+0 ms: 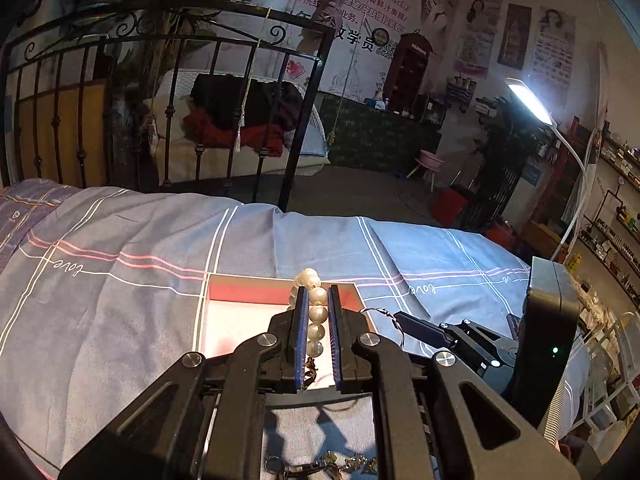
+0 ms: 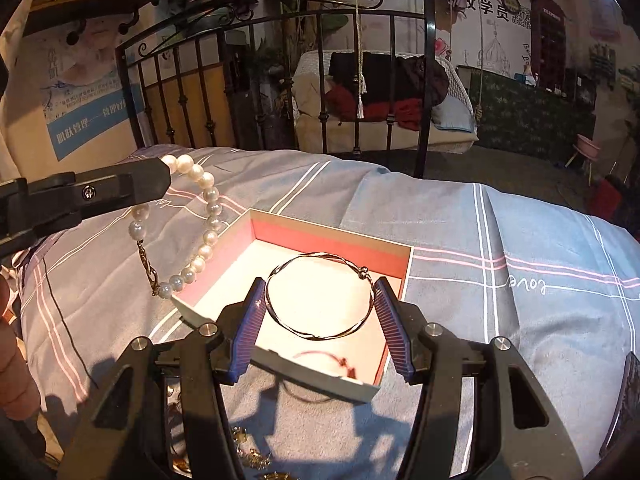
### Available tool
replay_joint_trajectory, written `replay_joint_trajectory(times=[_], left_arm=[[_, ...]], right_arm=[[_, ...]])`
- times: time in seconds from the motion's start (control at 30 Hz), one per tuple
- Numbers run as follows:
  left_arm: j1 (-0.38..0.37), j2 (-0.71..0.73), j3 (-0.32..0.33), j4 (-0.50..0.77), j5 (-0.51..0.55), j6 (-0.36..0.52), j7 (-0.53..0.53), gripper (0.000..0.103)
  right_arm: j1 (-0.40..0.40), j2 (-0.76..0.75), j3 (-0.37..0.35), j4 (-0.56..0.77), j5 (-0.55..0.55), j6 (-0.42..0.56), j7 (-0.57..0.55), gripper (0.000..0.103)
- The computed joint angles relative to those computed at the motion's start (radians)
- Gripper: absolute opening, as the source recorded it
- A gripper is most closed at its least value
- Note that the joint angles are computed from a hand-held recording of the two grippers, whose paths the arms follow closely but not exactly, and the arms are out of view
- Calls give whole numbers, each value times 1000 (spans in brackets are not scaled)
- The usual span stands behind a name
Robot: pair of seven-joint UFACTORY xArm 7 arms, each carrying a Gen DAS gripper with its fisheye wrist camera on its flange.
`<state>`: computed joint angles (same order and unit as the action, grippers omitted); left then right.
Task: Organize jewelry
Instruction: 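Carry the pearl bracelet and silver bangle into the box and lower them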
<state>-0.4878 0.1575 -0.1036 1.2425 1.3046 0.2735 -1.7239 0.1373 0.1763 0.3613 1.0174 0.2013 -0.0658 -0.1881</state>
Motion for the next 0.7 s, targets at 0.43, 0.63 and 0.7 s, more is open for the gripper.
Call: replay_joint_trajectory(times=[0.43,0.63,0.7], left_arm=[[-6,171,45,124,-399,-14,389,9],[-32,216,75,128,-532,-11,482,9],[-37,230,80,135,-581,2,524,9]], right_arm=[[142,160,-169,206,-119,191,114,55],[148,199,-174,234,-126,234,127,56],[154,209,-181,240,-132,246,133,56]])
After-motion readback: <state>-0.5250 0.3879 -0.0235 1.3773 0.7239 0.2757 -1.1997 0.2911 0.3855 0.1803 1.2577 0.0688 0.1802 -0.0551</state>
